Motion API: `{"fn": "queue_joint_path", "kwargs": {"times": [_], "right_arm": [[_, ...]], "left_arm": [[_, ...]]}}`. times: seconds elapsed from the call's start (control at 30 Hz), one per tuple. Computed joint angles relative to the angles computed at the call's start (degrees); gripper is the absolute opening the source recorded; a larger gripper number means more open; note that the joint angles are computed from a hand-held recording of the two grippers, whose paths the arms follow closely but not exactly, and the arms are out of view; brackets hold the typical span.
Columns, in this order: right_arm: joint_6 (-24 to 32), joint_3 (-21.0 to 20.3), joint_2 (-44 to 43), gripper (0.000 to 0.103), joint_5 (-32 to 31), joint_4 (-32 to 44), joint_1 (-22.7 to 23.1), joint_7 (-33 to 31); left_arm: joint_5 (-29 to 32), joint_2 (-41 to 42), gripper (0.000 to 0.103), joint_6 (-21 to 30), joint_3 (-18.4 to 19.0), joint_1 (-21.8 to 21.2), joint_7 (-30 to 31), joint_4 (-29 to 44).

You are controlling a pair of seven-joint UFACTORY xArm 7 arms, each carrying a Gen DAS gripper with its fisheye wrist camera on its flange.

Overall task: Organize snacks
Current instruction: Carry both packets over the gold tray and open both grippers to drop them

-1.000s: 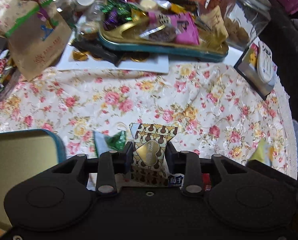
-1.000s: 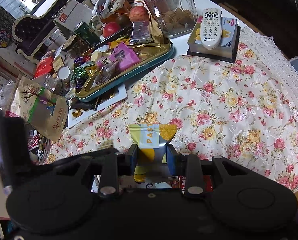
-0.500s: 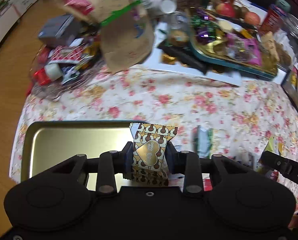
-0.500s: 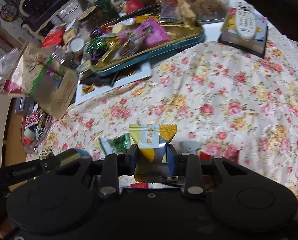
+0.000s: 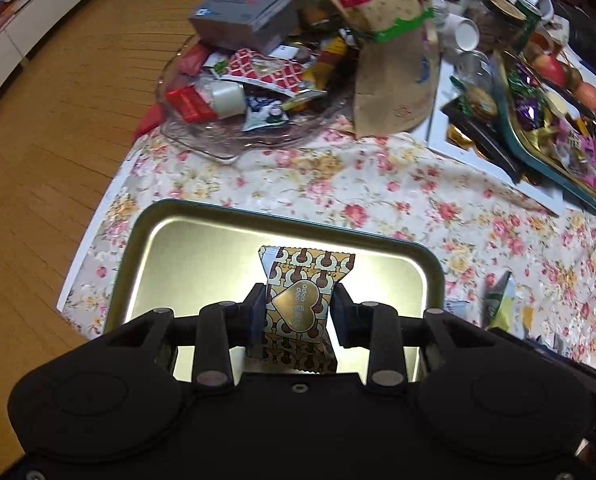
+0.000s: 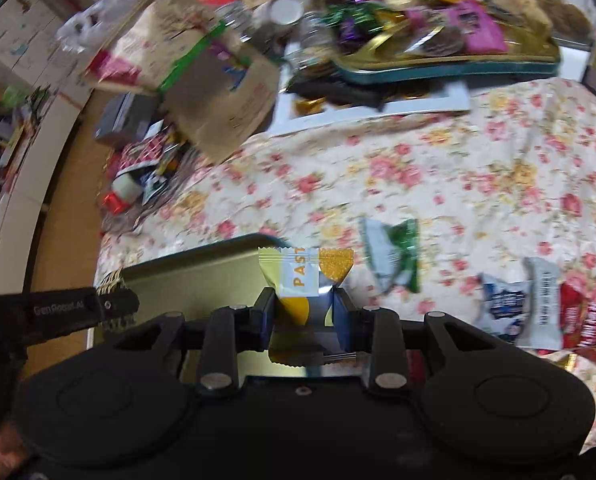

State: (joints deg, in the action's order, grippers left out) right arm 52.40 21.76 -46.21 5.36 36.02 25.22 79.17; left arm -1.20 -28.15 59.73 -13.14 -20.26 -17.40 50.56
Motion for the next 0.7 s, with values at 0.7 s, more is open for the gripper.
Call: {"fn": "queue_joint_path", "kwargs": {"times": [0.7], "right_arm": [[-9.39,0.71,13.74,0.049,-3.38,6.62,2.43,-2.57]], "left_arm": [[2.35,-1.14,0.043,-0.43,0.96,2.64,0.39,-1.62]]}}
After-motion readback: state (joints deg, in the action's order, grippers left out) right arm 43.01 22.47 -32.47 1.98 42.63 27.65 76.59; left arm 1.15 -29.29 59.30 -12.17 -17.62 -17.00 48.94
